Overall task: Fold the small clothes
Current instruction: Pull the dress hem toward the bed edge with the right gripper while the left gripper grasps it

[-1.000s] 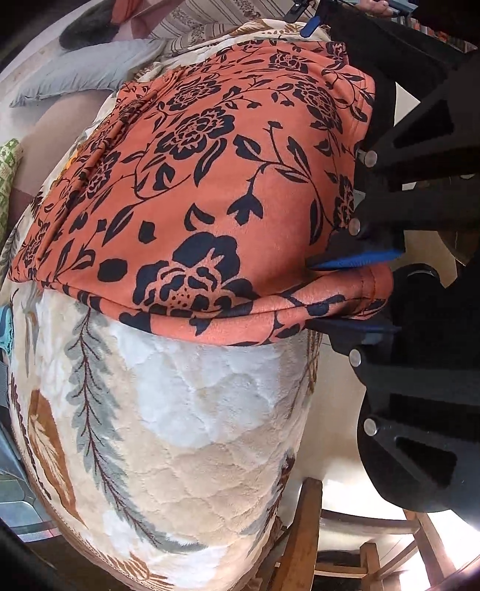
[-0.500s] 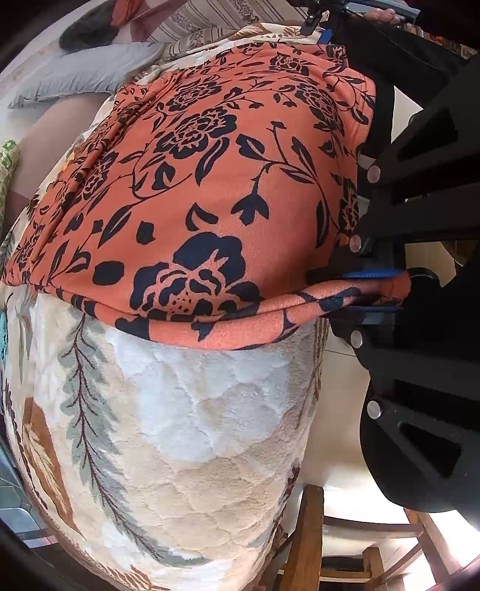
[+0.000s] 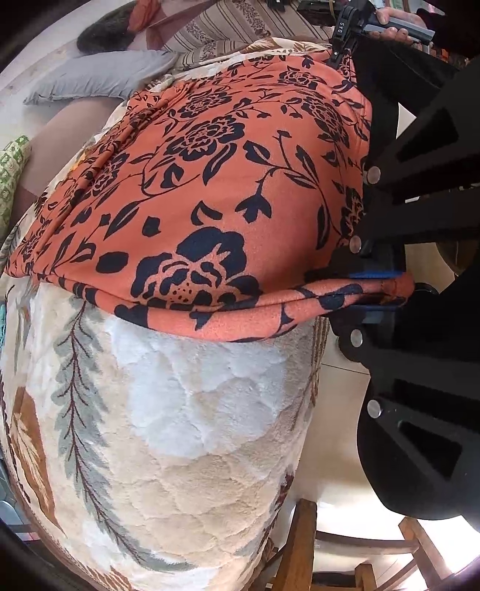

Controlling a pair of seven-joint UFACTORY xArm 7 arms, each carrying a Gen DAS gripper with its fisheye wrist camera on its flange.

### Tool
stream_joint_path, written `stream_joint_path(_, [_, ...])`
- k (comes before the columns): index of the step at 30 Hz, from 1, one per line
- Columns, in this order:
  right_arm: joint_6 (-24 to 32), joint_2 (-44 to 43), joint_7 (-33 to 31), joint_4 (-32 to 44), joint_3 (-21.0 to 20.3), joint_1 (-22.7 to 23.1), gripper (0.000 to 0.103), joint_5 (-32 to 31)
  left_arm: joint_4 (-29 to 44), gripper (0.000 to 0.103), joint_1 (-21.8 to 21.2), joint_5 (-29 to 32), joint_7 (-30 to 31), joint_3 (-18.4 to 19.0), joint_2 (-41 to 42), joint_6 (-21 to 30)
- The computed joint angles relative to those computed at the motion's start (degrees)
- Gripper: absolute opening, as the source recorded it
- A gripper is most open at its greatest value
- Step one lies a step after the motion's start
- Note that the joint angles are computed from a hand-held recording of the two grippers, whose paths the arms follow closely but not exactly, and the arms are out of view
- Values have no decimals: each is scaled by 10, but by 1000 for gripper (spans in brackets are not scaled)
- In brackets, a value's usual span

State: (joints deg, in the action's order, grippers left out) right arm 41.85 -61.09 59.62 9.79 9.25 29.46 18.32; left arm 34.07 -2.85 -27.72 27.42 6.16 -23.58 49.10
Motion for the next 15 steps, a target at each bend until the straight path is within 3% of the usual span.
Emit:
stream_joint_path(6, [145, -193, 25, -14, -10, -62, 8, -48, 23, 9, 9, -38, 29, 30, -2, 53])
stream_joint_path(11, [102, -165, -28, -10, -27, -53, 8, -24, 19, 10, 17, -15, 18, 3, -7, 41])
stream_joint_path(13, [68, -135, -42, -13, -27, -34, 8, 0, 22, 22, 17, -13, 5, 4, 2, 45])
stream_joint_path(15, [52, -127, -46, -19, -24, -26, 8, 12, 23, 47, 19, -17, -2, 7, 4, 48])
